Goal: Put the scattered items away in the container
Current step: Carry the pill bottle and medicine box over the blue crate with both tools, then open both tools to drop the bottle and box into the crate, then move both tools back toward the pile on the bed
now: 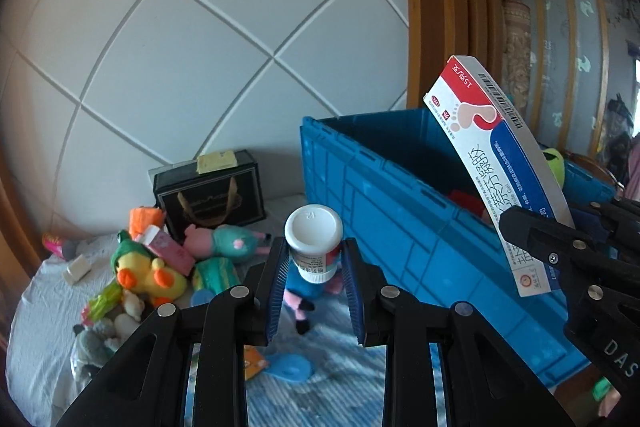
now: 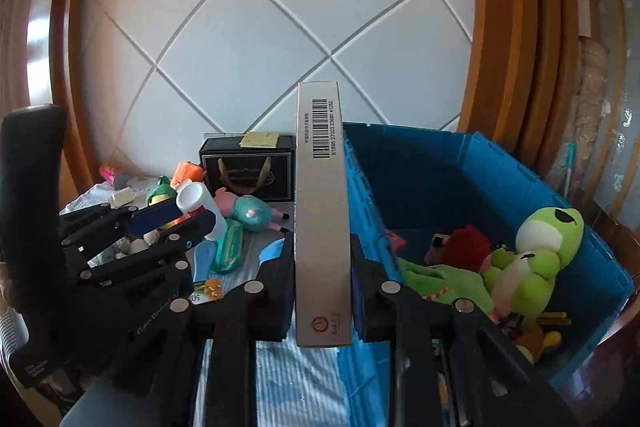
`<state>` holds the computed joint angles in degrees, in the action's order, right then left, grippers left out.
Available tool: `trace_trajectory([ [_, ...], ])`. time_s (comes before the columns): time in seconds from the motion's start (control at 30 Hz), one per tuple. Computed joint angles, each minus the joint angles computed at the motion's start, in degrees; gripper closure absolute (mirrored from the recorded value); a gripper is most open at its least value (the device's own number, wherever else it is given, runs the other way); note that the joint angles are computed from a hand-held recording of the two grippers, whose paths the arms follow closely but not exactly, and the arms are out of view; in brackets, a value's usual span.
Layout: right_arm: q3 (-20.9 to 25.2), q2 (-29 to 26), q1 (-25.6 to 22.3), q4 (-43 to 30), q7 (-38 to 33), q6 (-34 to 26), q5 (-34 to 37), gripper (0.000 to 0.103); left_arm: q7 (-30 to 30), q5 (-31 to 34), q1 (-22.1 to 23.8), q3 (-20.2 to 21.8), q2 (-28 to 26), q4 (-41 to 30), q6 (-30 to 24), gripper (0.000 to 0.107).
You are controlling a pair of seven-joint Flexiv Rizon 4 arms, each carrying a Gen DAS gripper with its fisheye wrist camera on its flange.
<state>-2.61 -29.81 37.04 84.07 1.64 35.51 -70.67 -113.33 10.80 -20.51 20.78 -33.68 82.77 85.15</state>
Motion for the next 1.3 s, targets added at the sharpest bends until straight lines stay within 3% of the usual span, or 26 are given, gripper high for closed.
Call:
trace_trajectory([
  [0.33, 3.5, 11.3, -7.2, 12.6, 5.3, -3.0, -1.3, 0.081, 2.8, 0.3, 0.3, -5.4, -11.8, -28.0, -15.6, 0.08],
  [0.47, 4.6, 12.2, -9.6, 13.7, 5.1, -2.5, -0.3, 0.08, 4.7, 0.1, 1.4, -8.7, -16.6, -37.9, -21.6, 0.08],
  [0.67, 4.8, 12.3, -11.4, 14.1, 4.8, -1.9, 0.3, 0.081, 7.1, -0.6, 2.5, -11.9, -21.1, -46.6, -27.5, 0.079],
  [0.7, 4.8, 12.2, -11.5, 14.0, 4.6, -2.2, 0.7, 0.081, 7.1, -0.5, 2.5, -12.0, -21.5, -47.3, -28.2, 0.072],
  [0.73, 4.8, 12.1, -11.6, 13.9, 4.4, -2.4, 1.0, 0.081, 7.3, -0.5, 2.6, -12.3, -21.8, -47.8, -28.4, 0.055],
  [0.8, 4.7, 11.9, -11.6, 13.6, 4.3, -3.3, 1.2, 0.076, 6.5, 0.2, 2.3, -11.8, -22.1, -48.1, -28.1, 0.031],
  [0.87, 4.6, 11.5, -11.2, 13.0, 4.2, -5.1, 1.8, 0.057, 5.3, 1.1, 2.2, -11.0, -22.1, -48.1, -27.9, 0.029],
  [0.97, 4.6, 11.3, -11.4, 12.8, 4.2, -4.9, 2.2, 0.042, 5.3, 0.8, 2.9, -11.9, -21.7, -47.2, -27.9, 0.028],
  [1.3, 3.7, 7.7, -9.7, 7.7, 0.1, -4.5, 4.1, 0.041, 2.7, 1.3, 3.8, -11.2, -17.8, -40.2, -25.7, 0.028],
])
